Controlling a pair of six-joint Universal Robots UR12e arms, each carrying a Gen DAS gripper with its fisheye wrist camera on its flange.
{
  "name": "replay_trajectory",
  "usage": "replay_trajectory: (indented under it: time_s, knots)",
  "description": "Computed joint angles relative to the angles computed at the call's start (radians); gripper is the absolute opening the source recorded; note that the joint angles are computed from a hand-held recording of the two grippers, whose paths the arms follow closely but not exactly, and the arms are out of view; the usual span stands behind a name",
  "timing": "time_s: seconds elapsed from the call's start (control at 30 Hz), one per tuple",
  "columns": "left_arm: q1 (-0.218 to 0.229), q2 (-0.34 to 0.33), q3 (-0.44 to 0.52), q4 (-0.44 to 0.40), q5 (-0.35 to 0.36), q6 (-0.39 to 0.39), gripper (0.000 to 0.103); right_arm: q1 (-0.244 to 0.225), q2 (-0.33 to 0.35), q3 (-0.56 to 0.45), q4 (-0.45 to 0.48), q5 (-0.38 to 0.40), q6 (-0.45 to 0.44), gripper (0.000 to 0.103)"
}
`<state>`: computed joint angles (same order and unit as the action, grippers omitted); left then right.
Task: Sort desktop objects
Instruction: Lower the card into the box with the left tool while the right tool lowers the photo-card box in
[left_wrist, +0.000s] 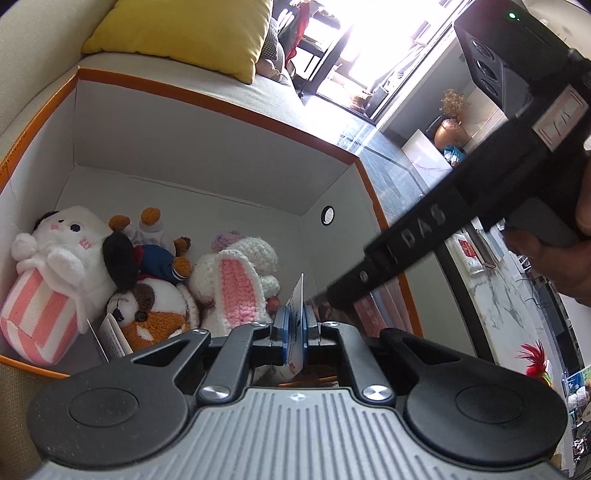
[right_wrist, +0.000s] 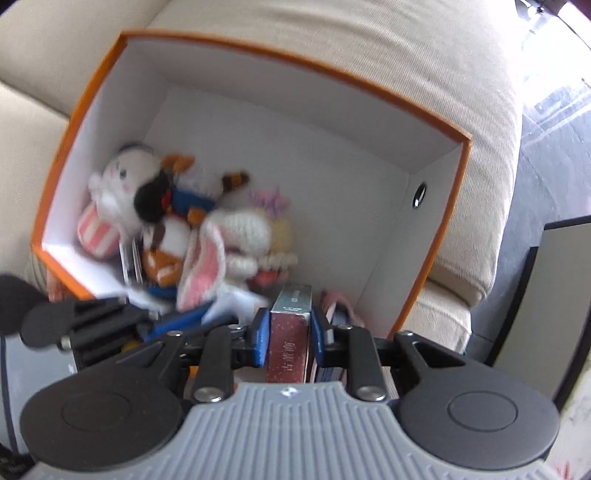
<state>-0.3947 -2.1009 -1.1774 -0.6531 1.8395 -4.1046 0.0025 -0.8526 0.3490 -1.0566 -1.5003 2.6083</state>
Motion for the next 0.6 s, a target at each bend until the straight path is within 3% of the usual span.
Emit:
replay_trajectory:
  time_s: [0.23, 0.43, 0.6]
  knots:
    - [0.001, 0.004, -0.007, 0.016, -0.010, -0.011, 0.007, 0.009, 0.010, 0.003, 0.014, -0.067, 0.065, 0.025]
    - [0.012, 0.008, -0.022, 0.066, -0.066, -0.047, 0.007, 0.006, 0.020, -0.016, 0.028, -0.051, 0.069, 0.026]
    - [0.012, 0.004, -0.011, 0.053, -0.071, -0.040, 0.007, -0.002, -0.010, 0.026, -0.011, -0.022, 0.046, 0.026]
